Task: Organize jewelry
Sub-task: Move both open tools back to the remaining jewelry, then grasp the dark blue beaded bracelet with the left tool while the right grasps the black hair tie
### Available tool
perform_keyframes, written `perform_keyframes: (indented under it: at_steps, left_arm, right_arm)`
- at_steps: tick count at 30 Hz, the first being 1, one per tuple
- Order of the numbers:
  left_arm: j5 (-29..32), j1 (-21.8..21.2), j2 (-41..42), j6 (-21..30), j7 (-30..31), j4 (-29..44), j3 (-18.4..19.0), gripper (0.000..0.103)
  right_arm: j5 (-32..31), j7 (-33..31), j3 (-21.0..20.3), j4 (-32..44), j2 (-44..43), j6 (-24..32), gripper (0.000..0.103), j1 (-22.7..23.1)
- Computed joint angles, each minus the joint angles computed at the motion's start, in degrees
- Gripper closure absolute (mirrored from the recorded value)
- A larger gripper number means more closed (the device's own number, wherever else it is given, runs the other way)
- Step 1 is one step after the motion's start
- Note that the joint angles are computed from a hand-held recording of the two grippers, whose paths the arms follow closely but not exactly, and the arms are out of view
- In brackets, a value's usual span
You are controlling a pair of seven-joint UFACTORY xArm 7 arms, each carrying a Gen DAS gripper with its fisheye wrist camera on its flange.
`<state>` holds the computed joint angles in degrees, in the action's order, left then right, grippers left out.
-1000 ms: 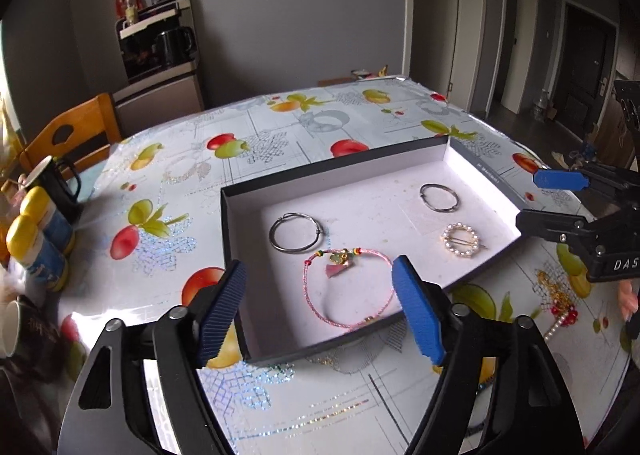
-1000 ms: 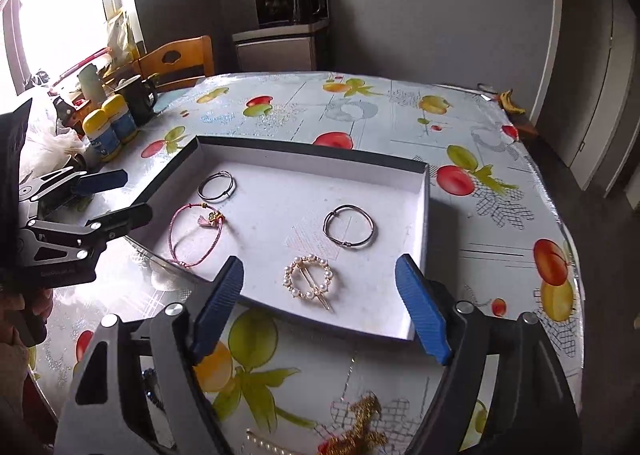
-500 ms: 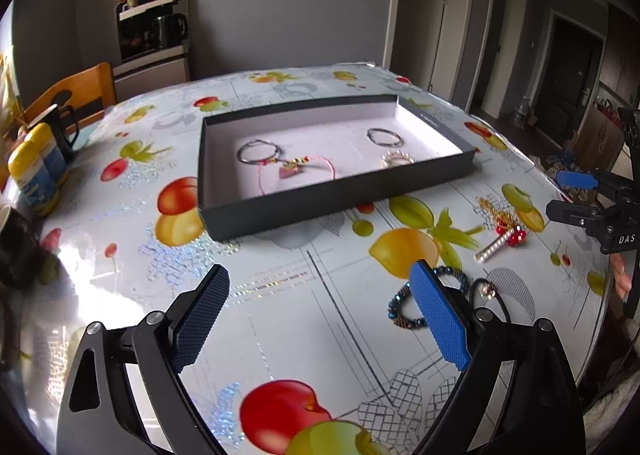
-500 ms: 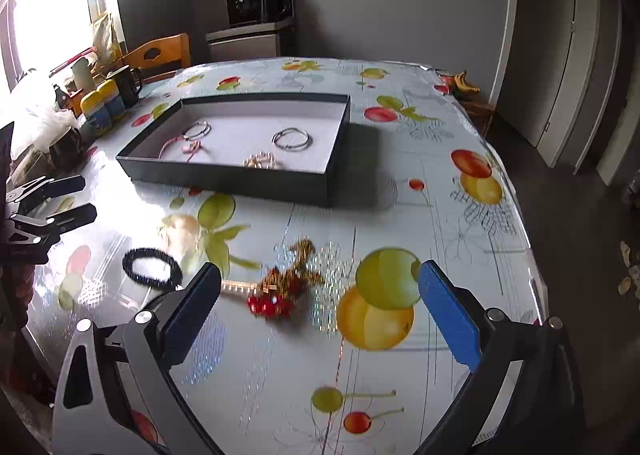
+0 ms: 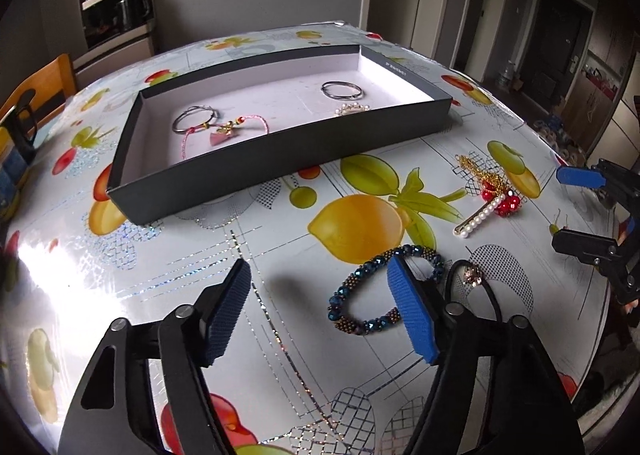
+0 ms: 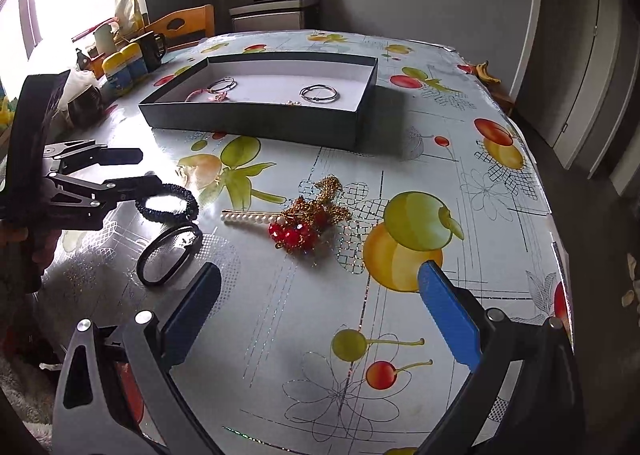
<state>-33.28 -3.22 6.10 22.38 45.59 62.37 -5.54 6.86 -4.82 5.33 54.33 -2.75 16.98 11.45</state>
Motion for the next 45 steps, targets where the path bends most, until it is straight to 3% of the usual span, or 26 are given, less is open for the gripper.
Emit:
perform_keyframes:
  at_steps: [3, 7, 13, 16, 19, 25, 28, 36, 40, 45]
  left_arm:
    - [2.16, -0.34, 0.48, 0.78, -0.47, 0.39, 0.02, 0.048]
    - [3.29, -0.51, 0.40, -0.24, 1.32, -0.28, -0.49, 0.056]
    - [1.18, -0.97, -1.26, -0.23, 7.33, -2.08, -0.86, 0.095]
    - [1.07, -1.45, -1.93, -0.81, 7.58, -2.97, -0.44, 0.096]
    - [-0.41, -1.25, -2.62, 0.59, 7.76, -3.20, 0.20, 0.096]
    - [-3.92, -1.26, -4.95, 0.81, 10.57, -5.02, 1.59, 0.096]
    - [-5.12, -1.19, -5.22, 1.14, 11.13, -5.32, 2.26, 0.096]
    - [-8.39, -0.69, -6.01, 1.72, 13.56, -6.04, 3.42, 0.096]
    - [-9.19, -0.51, -6.01, 1.68, 14.06, -6.16, 3.64, 0.096]
    - [-11.12, -0.34, -6.53, 2.37, 15.54, -6.14, 3.89, 0.096]
  right_arm:
    - [1.27, -1.19, -0.05, 0.05, 0.11, -0.11, 0.006, 0.24]
    - [2.47, -2.38, -0.06, 0.51, 0.32, 0.02, 0.006, 0.38]
    - [6.48, -5.80, 0.27, 1.11, 0.47, 0.60, 0.006, 1.23]
    - [9.05, -7.96, 0.73, 1.30, 0.57, 0.45, 0.008, 2.12]
    - [10.18, -8.18, 1.28, 1.64, 0.90, 0.21, 0.019, 2.93]
    - [10.17, -7.30, 2.32, 4.78, 4.23, 2.08, 0.056, 3.87]
    - [9.20, -6.49, 2.96, 6.06, 5.69, 2.91, 0.067, 4.14]
    - [1.05, -0.29, 2.98, 8.44, 8.21, 3.75, 0.077, 5.11]
    - [-2.61, 2.08, 2.84, 8.87, 8.65, 3.79, 0.087, 5.43]
    - [-0.73, 0.93, 3.42, 9.03, 8.42, 4.00, 0.090, 4.85]
